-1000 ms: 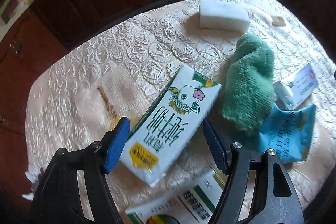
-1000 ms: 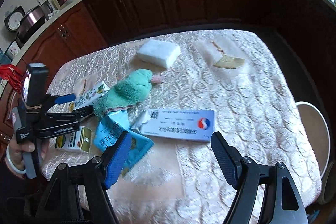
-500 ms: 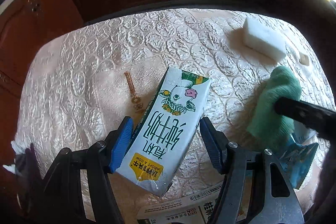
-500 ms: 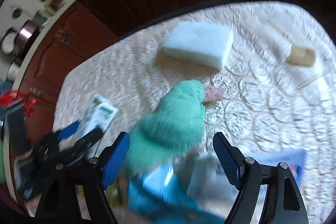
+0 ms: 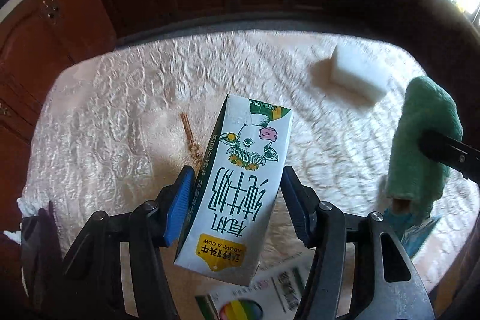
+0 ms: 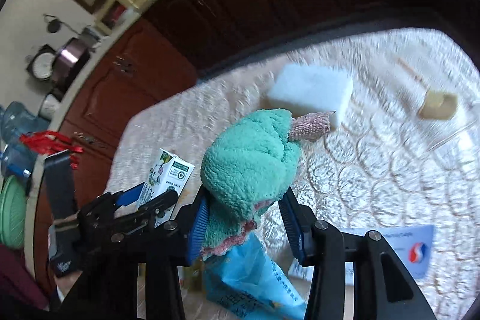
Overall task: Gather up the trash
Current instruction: 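Grasp the white cow-print milk carton with the left gripper while the right gripper grasps the green towel, then lift the carton and towel and carry both over the white bucket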
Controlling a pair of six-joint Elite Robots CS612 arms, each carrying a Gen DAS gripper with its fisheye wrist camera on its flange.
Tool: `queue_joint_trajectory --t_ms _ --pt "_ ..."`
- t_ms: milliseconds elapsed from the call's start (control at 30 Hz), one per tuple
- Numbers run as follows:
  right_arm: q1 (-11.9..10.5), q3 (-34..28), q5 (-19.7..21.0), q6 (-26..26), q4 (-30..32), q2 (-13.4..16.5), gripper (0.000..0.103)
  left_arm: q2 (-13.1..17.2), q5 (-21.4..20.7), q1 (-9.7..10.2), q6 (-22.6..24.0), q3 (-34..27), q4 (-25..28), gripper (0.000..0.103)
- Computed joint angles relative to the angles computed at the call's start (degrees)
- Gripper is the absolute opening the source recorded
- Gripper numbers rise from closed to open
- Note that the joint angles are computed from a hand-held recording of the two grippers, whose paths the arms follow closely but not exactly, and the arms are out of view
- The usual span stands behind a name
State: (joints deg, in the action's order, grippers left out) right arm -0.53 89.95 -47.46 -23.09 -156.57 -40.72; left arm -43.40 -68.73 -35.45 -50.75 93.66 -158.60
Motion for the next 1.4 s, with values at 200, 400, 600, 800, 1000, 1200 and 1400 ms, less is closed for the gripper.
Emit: queue_joint_trajectory --t_ms 200,400,600,800,1000,1200,1400 --pt "-2.32 4.30 4.42 0.00 -5.14 -3.04 0.044 -1.98 3.11 -1.79 -0.32 0.89 -2.05 0.056" --pt "-4.04 7.54 6.18 -0.72 -9.53 -5.07 0.044 -2.77 5.86 -3.52 -0.03 0.13 -2.02 0.056" --pt "-6.04 10.68 6.04 -2.63 -10.25 -6.62 0.044 -2.62 8.00 -5.69 0.91 -1.41 -1.19 0.056" --pt "-7.99 12.96 4.39 -3.06 -13.70 -7.40 0.044 -1.93 7.68 -6.86 1.71 -3.09 -1.60 0.055" --pt "-9.34 14.27 2.67 -2.28 -16.62 -7.67 0.044 -1.03 7.03 -7.51 2.54 -4.62 -1.27 0.055" --pt "-8.77 13.01 -4.14 -3.92 -11.00 -6.49 0.068 -0.92 6.16 -7.47 1.39 -4.02 -1.02 0.055" --pt "-6.59 9.06 -7.83 -4.98 -2.63 -2.43 0.069 -1.16 5.54 -7.44 0.04 -3.46 -0.31 0.055"
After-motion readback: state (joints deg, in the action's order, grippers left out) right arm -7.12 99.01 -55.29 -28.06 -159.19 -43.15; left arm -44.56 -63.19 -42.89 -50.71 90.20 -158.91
